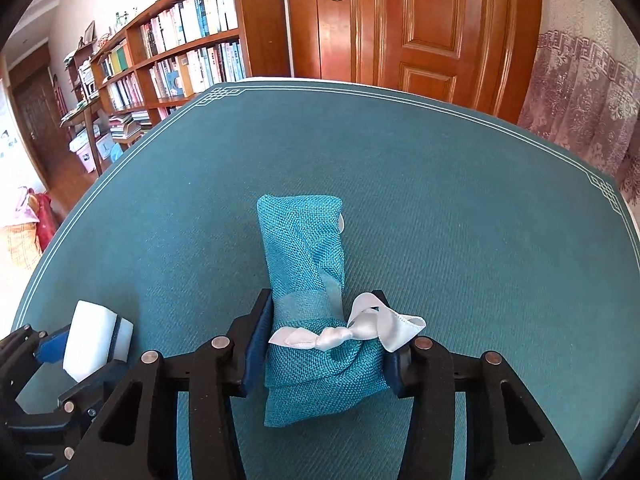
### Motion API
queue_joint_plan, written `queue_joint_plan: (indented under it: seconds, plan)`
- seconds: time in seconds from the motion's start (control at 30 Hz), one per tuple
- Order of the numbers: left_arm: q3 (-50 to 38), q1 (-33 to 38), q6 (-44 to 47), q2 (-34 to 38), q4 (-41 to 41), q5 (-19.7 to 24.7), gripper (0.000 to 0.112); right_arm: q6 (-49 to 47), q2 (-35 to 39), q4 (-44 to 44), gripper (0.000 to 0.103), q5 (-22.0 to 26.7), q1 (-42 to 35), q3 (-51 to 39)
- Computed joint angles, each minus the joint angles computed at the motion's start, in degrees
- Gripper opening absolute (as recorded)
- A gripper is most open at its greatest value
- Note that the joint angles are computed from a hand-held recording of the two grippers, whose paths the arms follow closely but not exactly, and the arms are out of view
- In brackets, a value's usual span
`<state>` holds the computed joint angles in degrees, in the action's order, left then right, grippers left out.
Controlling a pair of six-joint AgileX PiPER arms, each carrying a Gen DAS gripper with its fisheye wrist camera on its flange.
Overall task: Organize objects
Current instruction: 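Grasp the blue ribbon-tied cloth with the right gripper while the left gripper holds the eraser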
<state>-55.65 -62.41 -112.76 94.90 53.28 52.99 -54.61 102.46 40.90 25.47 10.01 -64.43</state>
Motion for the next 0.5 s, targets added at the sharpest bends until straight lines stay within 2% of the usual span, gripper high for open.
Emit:
queue_joint_plan:
  seconds: [0.5]
  plan:
    - [-0.81, -1.85, 0.39, 0.14, 1.48, 0.14, 0.054, -3.88, -10.17, 3.94, 0.046, 3.7, -7.5, 11.84]
